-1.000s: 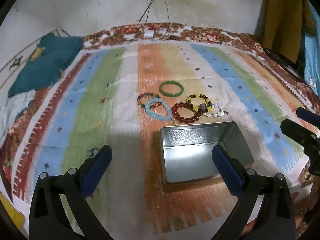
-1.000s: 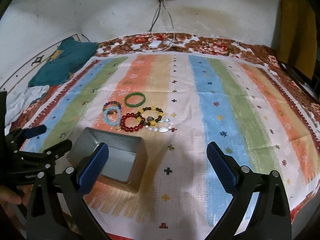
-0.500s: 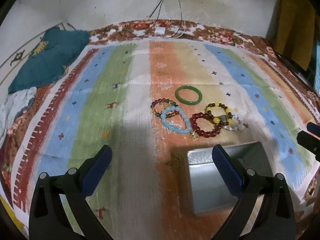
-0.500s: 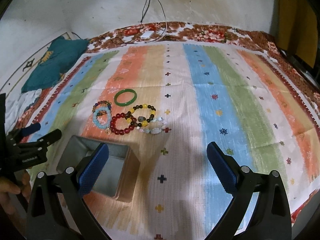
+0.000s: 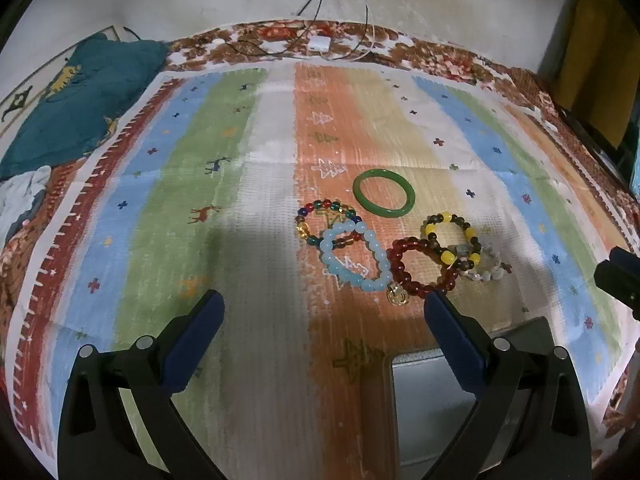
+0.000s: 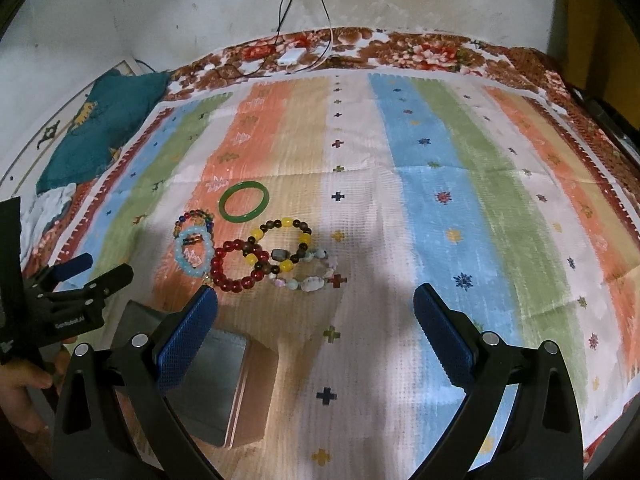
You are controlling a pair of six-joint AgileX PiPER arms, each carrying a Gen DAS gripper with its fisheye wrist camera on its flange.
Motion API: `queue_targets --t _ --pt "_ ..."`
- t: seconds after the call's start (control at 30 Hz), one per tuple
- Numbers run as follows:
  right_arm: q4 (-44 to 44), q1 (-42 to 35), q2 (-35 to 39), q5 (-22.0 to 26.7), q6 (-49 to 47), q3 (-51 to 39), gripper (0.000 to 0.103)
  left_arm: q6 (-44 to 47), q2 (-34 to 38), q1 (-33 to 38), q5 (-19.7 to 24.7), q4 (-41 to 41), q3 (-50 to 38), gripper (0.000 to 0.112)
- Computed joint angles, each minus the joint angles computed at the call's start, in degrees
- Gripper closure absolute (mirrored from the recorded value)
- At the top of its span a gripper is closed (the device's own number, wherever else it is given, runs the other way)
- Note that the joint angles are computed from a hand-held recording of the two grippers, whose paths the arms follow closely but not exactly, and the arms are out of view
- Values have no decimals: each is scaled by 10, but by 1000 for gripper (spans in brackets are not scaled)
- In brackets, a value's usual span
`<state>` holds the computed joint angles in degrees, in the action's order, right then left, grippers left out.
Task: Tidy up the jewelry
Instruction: 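Move both tools toward the bracelets beside the silver tin, then grasp the light blue bead bracelet with the left tool while the right tool grasps the yellow-black bead bracelet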
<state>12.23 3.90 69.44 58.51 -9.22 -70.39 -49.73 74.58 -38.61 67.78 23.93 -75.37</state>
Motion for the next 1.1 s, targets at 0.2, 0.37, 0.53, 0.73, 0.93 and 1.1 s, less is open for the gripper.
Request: queue_targets --t 0.2,0.37,0.53,0.73,0.93,1.1 --pt "-11 13 46 -6 18 -23 4 51 19 44 -17 -40 -2 15" --pt "4 3 90 7 27 -45 4 90 35 83 -41 -82 3 15" --pt "8 3 125 9 31 -64 4 117 61 101 -41 -98 -11 15" --pt "-19 35 172 6 40 -96 4 155 83 143 -54 -155 -16 15" --pt "-40 45 214 2 47 -116 4 185 107 168 -57 -186 -27 21" --pt "-40 42 247 0 46 -135 4 202 124 175 -55 -197 -33 32"
